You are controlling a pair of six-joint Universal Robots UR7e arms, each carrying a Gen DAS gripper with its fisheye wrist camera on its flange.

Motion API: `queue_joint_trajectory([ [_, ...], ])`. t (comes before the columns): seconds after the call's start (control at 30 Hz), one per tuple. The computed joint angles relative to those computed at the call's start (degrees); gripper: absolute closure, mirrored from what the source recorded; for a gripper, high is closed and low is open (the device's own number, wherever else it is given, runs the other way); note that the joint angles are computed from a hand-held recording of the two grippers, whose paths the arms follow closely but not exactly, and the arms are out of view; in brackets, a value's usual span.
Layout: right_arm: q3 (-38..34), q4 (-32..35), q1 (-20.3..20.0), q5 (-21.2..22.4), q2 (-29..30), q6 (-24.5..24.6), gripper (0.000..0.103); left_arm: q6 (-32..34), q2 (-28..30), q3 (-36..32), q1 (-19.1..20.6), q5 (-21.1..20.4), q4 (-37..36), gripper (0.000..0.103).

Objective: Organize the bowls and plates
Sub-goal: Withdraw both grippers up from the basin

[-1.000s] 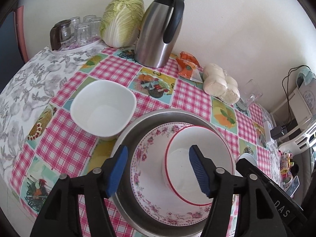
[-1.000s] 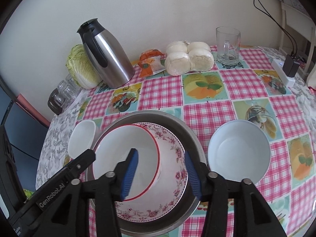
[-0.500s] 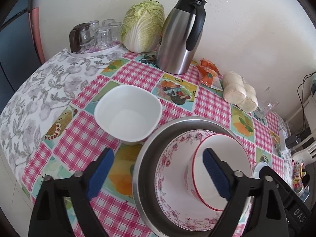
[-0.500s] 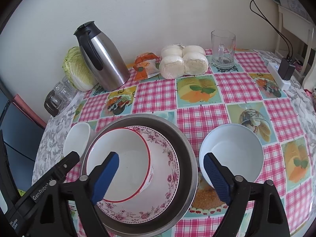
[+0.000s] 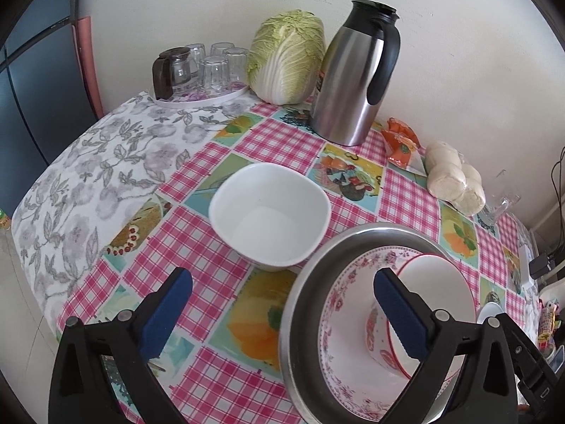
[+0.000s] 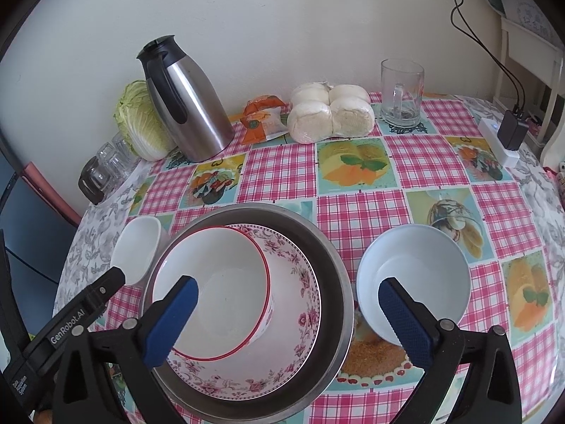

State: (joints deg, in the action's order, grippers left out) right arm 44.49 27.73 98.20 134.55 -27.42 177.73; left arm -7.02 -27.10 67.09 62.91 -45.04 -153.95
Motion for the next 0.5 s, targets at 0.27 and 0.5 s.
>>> queue_joint_trajectory([
  [0.27, -1.6, 1.1, 0.4, 1.0, 1.4, -0.7, 0.0, 0.0, -0.5, -0.2, 0.8, 0.7, -0.1, 0.001],
  [0.5, -3.9, 2.3, 0.9, 2.2, 3.1, -1.5, 0.0, -0.4, -1.1, -0.6, 1.6, 0.7, 1.0, 0.001],
])
